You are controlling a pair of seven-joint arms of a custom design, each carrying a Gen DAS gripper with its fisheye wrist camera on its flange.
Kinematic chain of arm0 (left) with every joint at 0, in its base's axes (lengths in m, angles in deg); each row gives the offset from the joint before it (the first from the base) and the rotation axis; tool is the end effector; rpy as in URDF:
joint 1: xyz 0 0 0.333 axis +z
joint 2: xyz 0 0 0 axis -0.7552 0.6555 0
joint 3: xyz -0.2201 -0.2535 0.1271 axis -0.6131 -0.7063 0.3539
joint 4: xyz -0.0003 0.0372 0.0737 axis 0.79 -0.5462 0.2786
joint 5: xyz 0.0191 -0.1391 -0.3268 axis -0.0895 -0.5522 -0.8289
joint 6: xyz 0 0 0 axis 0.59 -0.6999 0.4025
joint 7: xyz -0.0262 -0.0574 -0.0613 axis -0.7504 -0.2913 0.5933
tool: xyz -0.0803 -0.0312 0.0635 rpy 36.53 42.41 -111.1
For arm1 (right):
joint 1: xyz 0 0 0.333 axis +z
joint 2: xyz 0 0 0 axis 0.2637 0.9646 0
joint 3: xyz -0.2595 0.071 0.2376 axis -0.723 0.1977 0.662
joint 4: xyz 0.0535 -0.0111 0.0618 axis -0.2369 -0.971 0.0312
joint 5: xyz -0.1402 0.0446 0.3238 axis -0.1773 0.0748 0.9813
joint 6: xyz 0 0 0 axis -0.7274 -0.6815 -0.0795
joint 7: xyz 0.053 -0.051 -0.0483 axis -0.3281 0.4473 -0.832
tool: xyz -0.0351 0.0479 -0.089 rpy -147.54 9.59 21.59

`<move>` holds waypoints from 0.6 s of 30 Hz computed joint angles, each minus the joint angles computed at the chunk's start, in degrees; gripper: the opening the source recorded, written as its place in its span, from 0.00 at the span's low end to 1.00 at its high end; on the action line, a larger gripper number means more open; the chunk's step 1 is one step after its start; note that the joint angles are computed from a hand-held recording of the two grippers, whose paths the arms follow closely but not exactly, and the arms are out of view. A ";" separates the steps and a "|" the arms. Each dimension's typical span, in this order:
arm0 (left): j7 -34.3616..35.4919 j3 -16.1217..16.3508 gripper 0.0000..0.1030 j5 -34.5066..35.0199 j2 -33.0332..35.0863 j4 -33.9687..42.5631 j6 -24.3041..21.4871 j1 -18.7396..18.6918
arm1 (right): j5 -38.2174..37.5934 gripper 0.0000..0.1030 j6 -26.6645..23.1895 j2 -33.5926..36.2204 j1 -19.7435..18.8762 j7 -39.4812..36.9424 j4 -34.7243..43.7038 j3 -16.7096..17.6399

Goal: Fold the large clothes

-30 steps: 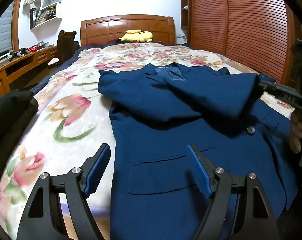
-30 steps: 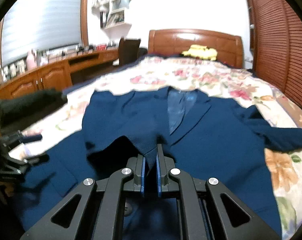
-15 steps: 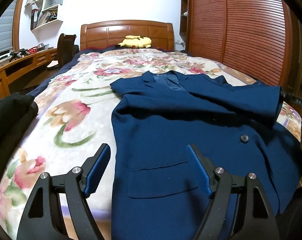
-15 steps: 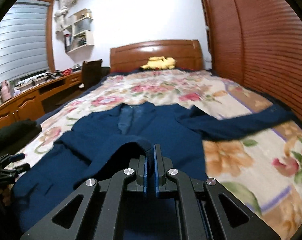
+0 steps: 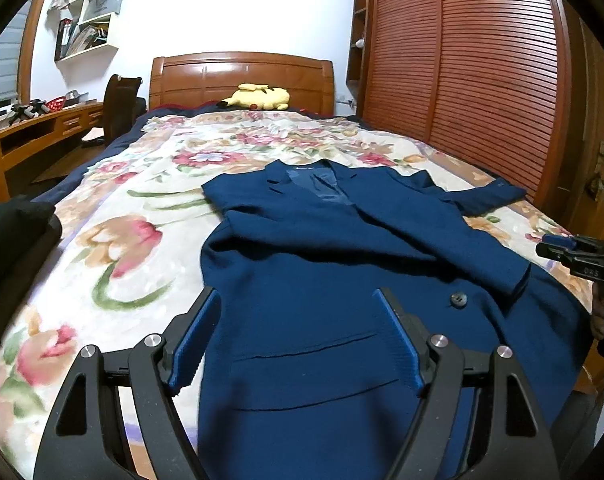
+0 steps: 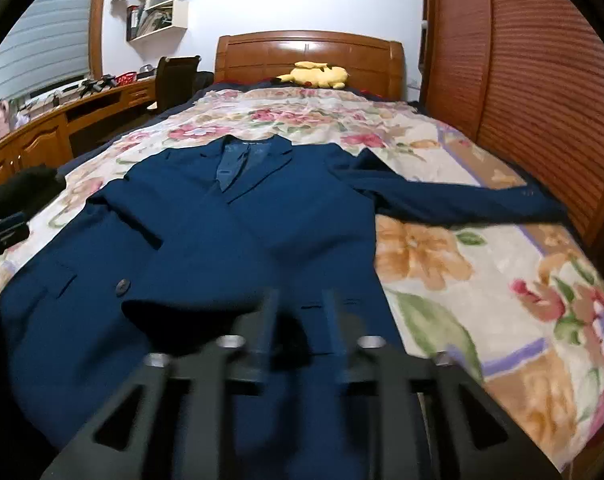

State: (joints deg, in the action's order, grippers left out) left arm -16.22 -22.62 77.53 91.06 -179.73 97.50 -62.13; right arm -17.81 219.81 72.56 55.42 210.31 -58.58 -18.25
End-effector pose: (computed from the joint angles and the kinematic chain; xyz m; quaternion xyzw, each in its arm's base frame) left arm 0.5970 -0.2652 0.4726 -0.5954 0.6266 -0.4053 0.2976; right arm 0.5789 0.3700 0.5135 -0.7258 0.4806 -0.3045 0.3868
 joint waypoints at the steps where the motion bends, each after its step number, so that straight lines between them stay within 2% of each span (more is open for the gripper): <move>1: -0.07 -0.10 0.76 0.06 0.20 0.30 0.67 0.13 | -0.22 0.57 0.34 -0.10 0.04 -0.12 0.22 -0.14; 3: 0.98 -0.22 0.76 -0.76 0.65 0.83 1.32 0.18 | -0.42 0.59 1.75 -0.82 -0.09 -0.36 -0.57 -0.08; 5: 2.50 -0.07 0.76 -2.09 0.95 1.17 1.41 -0.18 | 3.23 0.59 2.64 -0.91 -3.31 -5.86 -1.19 4.08; 7: 4.38 0.26 0.76 -3.92 1.45 1.65 1.92 -0.57 | 7.39 0.59 1.44 0.42 -5.81 -12.28 0.27 7.92; 13: 7.94 2.32 0.76 -7.36 2.24 2.58 2.44 -2.85 | 17.87 0.59 -2.29 4.01 -10.91 -28.02 4.36 18.25; 18: 10.38 3.95 0.76 -10.01 2.73 2.98 3.13 -4.35 | 24.77 0.59 -5.18 6.92 -13.51 -37.72 7.77 23.49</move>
State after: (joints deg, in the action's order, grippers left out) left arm -5.85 -18.67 67.53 93.79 -176.75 100.62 -66.47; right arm 6.95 214.63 79.48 41.90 172.58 -50.82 5.24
